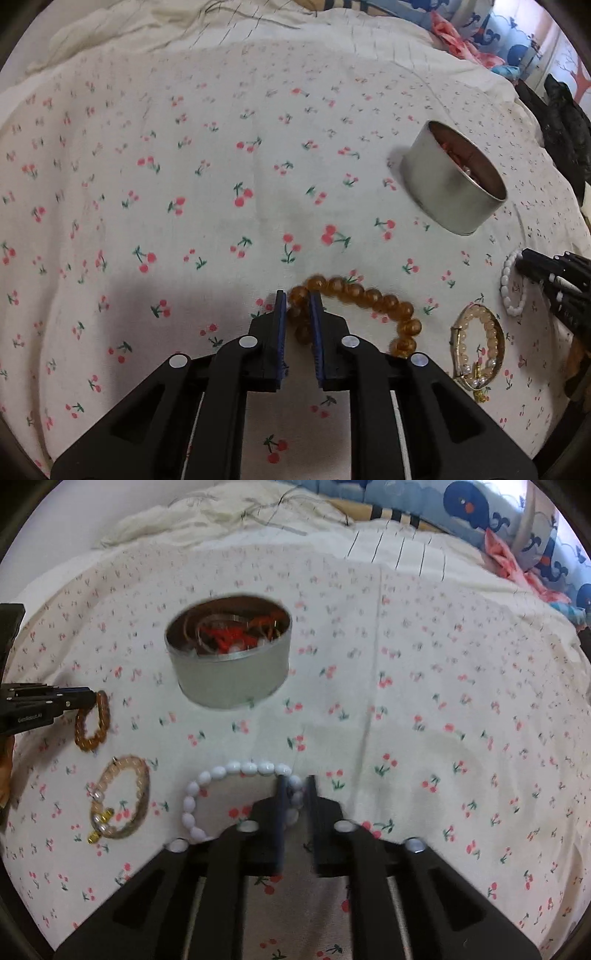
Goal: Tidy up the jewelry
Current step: 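Lift the amber bracelet with the left gripper while the right grasps the white beaded bracelet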
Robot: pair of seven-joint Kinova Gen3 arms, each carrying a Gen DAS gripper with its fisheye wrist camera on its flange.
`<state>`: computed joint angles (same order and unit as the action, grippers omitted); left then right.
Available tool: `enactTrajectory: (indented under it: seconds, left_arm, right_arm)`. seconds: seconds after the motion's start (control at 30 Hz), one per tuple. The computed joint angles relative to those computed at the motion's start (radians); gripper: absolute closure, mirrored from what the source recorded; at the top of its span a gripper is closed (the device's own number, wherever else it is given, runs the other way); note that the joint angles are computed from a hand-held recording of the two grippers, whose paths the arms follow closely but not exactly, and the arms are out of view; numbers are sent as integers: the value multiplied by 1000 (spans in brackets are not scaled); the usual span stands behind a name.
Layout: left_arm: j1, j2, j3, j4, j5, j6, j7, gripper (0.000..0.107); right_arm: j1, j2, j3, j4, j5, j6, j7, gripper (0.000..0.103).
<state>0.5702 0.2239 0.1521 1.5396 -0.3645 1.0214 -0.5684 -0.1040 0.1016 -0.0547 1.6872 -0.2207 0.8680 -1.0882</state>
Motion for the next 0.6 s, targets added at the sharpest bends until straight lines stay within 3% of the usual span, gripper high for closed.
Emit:
enactTrajectory:
  seconds: [0.13,0.17,0.2,0.23,0.27,0.3,0.6]
  left_arm:
    - [-7,6,4,6,16,-15,-23,81]
    - [2,11,5,3,7,-15,-20,79]
    - [8,25,3,-11,-7,-4,-24,77]
    - [15,40,1,-32,-18,13,-32,78]
    - [29,48,-2,-43,-29,23,-43,82]
    - [24,48,0,-49,-24,18,-51,96]
    - [35,-13,-13,6,-104,-44,66,97]
  right_arm:
    - [-10,2,-6,11,10,-1,8,66]
    - [-3,6,-6,5,-9,9,25,74]
    - [0,9,-7,1,-24,15,42,89]
    - [-2,4,-9,6,-25,7,47,94]
    - [-2,-2,-9,14,-30,-1,49,95]
    - [3,-4,-7,16,-43,-3,57,95]
    - [21,-18,7,20,-82,-20,73,95]
